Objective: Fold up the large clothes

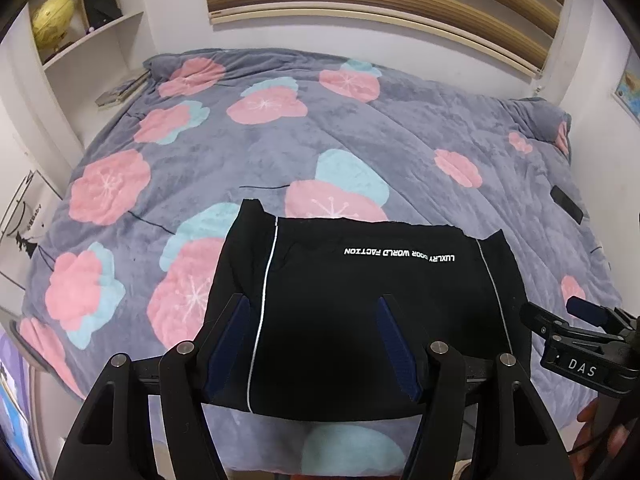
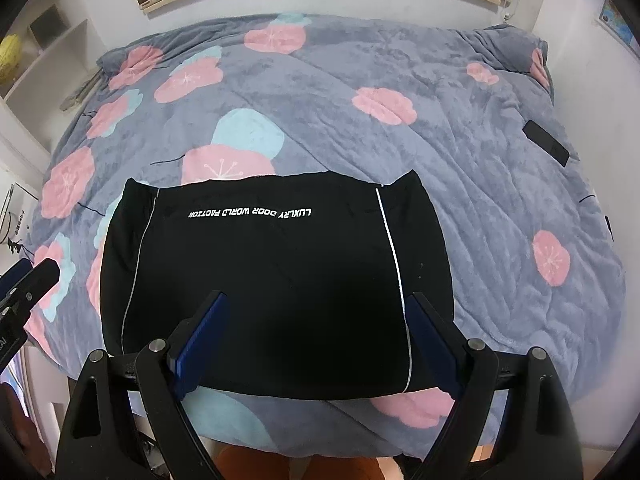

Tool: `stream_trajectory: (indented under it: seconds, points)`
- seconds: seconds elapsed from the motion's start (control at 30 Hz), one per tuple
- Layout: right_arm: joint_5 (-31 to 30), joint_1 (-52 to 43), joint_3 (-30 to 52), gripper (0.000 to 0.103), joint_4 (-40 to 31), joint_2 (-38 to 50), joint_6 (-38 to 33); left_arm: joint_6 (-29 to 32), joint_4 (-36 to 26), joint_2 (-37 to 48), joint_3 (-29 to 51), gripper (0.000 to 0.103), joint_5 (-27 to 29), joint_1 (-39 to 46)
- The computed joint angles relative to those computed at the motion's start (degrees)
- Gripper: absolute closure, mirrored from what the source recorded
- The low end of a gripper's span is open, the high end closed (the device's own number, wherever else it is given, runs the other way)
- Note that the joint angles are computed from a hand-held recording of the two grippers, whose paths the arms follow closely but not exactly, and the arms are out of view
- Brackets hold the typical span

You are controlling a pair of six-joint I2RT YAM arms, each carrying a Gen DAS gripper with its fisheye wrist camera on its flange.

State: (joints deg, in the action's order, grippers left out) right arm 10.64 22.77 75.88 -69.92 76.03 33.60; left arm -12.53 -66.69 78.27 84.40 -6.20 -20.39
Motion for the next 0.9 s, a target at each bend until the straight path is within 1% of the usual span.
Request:
stream_trajectory:
  seconds: [0.13, 0.23, 0.4, 0.57, 0.9]
  points:
    - [-0.5, 0.3, -0.1, 0.012, 0.4, 0.3, 0.2, 0.2, 0.0, 0.1, -0.2, 0.036, -0.4, 0.6]
    - [-2.4, -0.5, -0.7, 0.012, 1.6, -0.4, 0.3, 0.3, 0.1, 0.3, -0.2, 0.036, -0.4, 1.2]
    - [-2.0, -0.1, -0.4, 0.012, 1.4, 0.0, 0.7, 1.0, 0.4, 0.8, -0.2, 0.035, -0.2, 1.5]
    - [-4.2, -1.7, -0.5, 0.012, 1.8, -0.1, 0.1, 1.9, 0.8, 1.2, -0.3, 0.036, -0.1, 1.9]
    - [-4.5, -1.4, -0.4, 0.012, 2.7, 1.0, 0.1, 1.6, 0.6, 2.7, 1.0, 0.036, -0.5, 2.1]
